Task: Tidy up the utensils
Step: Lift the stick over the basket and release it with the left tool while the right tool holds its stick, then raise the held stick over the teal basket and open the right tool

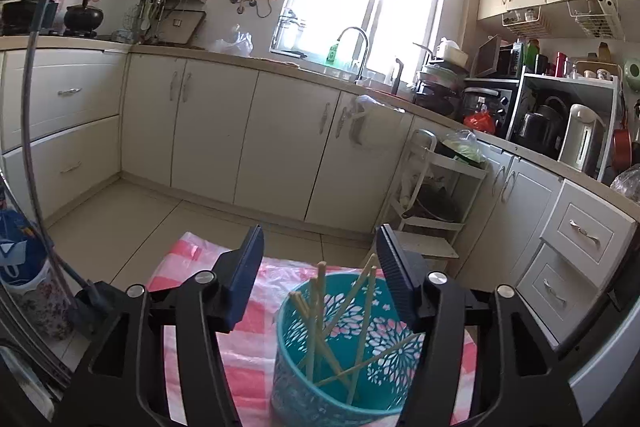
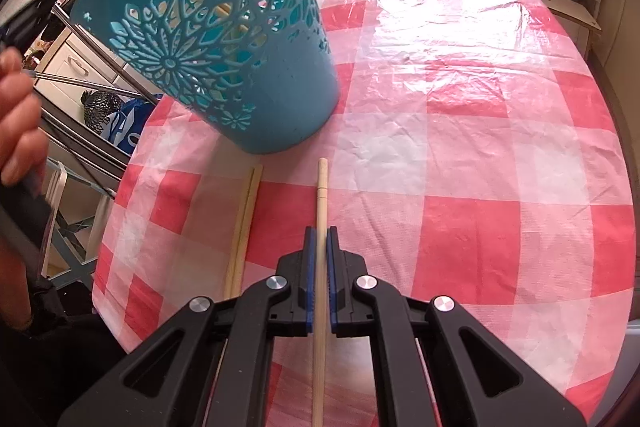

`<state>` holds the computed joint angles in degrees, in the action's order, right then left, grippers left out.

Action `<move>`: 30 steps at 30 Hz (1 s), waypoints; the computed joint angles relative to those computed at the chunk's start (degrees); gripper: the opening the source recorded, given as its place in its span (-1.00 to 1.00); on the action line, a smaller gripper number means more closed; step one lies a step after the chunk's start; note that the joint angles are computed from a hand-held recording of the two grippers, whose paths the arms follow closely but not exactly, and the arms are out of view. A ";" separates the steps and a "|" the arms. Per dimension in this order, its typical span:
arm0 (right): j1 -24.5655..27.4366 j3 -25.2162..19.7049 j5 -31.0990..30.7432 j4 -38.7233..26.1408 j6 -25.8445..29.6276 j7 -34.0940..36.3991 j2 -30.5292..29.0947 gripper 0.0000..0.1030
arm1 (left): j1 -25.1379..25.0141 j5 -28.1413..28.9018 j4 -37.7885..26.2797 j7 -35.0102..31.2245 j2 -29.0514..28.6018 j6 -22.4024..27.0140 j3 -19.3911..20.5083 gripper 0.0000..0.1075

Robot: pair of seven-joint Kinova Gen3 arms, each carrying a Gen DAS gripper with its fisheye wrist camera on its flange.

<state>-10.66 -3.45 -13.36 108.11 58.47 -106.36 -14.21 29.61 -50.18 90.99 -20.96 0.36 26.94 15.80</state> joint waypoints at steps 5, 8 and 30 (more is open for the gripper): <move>-10.77 8.10 3.98 0.01 0.60 -3.40 -0.43 -0.88 | -1.71 3.81 3.92 -0.62 -4.34 4.05 1.23 0.34; -16.18 8.02 10.53 -0.97 1.65 -7.40 -0.24 -0.87 | -3.49 9.90 4.60 -4.93 -5.61 4.54 1.06 0.37; -16.60 15.73 -6.18 -7.79 -15.76 2.41 -11.81 -0.88 | -12.26 28.14 2.55 -23.17 -7.64 8.16 2.64 0.48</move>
<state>-27.26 12.29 -19.54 100.32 42.71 -103.95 -26.01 17.34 -22.03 93.53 -44.13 -7.27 35.10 18.43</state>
